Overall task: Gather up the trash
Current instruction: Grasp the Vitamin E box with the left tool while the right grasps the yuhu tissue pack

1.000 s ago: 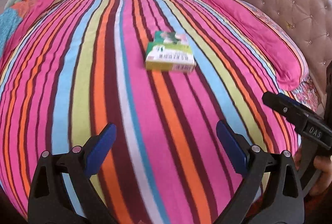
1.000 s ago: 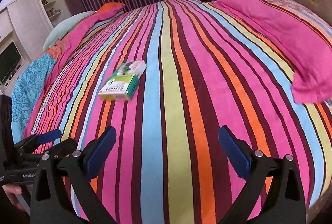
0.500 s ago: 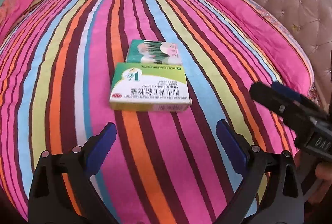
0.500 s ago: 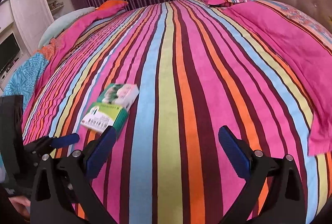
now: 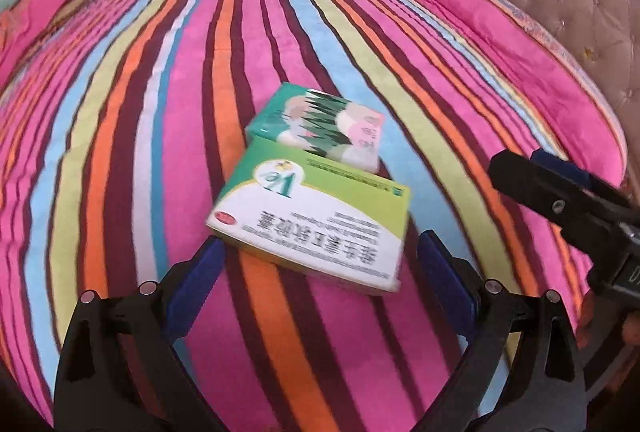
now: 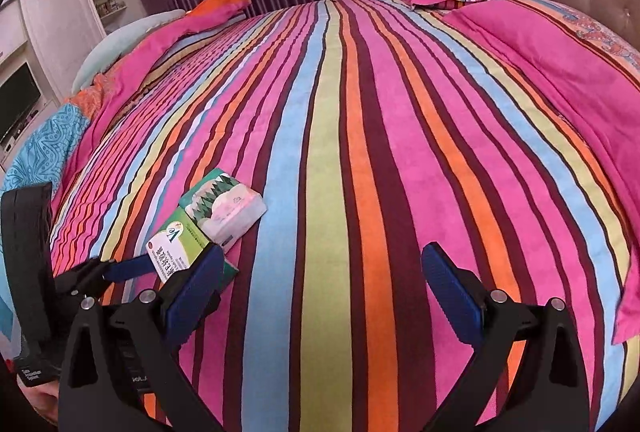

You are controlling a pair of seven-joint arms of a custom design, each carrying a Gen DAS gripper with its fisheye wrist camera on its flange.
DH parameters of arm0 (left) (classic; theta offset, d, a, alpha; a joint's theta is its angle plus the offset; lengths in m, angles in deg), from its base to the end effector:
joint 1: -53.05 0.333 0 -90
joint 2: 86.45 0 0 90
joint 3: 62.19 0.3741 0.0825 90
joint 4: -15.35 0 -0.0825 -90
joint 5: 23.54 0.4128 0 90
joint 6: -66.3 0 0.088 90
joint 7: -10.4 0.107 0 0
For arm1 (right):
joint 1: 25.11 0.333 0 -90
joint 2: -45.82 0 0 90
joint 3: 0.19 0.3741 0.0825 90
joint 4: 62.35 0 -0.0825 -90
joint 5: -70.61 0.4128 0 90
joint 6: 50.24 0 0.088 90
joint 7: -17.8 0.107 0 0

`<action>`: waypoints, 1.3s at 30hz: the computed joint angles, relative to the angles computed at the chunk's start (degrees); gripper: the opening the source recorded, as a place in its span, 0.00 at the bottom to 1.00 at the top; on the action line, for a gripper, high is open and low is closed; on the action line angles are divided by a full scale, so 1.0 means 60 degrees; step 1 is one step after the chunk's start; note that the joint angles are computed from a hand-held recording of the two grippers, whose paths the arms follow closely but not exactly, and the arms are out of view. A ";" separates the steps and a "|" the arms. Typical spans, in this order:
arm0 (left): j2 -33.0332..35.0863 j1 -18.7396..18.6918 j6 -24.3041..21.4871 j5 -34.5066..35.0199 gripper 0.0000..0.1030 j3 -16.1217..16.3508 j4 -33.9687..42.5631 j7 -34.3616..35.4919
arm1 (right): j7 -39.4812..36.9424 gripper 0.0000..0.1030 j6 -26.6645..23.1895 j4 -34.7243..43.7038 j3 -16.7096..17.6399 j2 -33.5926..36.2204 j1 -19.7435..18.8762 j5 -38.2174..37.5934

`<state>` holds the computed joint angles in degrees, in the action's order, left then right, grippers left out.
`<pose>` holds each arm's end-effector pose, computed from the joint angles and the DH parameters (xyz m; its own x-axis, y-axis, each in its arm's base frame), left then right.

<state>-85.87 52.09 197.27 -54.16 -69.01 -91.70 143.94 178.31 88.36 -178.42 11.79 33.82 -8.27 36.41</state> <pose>0.6215 -0.0965 0.5996 -0.6125 -0.7779 0.1400 -0.6974 0.4486 -0.5589 0.4848 0.2768 0.6556 -0.2904 -0.9355 -0.2015 -0.6395 0.3463 -0.6863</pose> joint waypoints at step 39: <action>0.1698 0.1223 -0.2456 -0.1463 0.91 -0.0245 0.2258 0.4276 | -0.3572 0.92 0.0061 0.2182 -0.0759 0.2162 0.0782 0.1064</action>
